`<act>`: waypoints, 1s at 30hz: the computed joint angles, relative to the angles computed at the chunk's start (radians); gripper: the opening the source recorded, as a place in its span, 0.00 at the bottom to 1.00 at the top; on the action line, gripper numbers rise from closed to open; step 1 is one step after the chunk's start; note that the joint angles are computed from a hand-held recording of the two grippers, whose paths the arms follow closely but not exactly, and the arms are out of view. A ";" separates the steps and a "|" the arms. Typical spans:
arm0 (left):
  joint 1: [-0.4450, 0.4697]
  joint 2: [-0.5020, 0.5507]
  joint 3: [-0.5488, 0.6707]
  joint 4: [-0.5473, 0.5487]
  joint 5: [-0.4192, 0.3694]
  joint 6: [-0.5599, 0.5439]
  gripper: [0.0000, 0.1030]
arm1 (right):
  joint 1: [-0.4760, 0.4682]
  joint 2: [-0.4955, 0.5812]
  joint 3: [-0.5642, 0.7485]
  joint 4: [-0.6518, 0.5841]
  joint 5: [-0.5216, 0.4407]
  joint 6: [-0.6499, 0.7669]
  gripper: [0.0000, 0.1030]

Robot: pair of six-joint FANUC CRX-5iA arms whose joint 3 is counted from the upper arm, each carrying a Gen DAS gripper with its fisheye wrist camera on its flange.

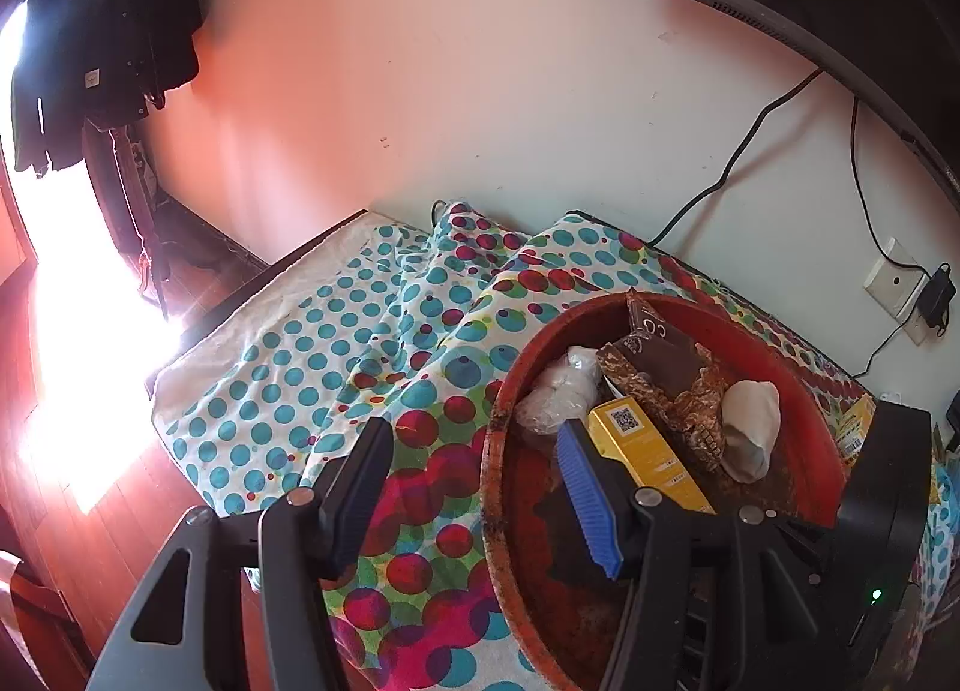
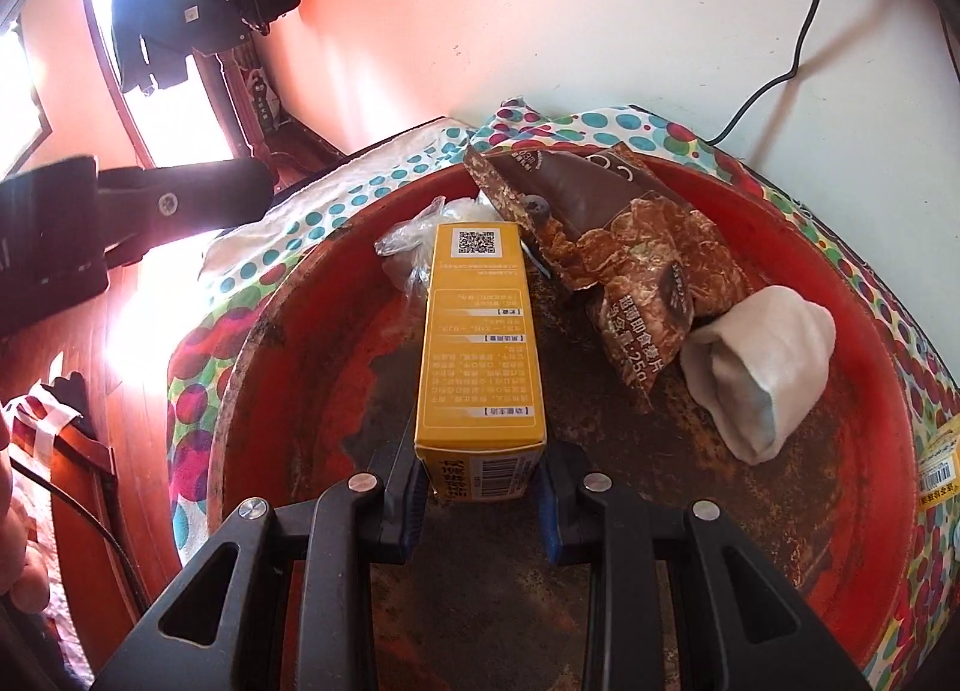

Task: Organize objects
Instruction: 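Carry the tall yellow box into the red tray and release it with the right gripper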

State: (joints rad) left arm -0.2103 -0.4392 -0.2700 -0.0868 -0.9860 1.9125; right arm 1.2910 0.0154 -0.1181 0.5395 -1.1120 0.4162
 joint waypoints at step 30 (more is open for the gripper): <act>-0.251 0.103 0.115 -0.126 -0.024 0.027 0.57 | 0.276 -0.446 -0.416 0.257 -0.370 -0.571 0.51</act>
State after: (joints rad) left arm -0.4612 -0.3365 -0.1552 -0.2128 -1.0104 1.9399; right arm 1.5668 -0.4308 -0.5337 0.7964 -1.4819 -0.1551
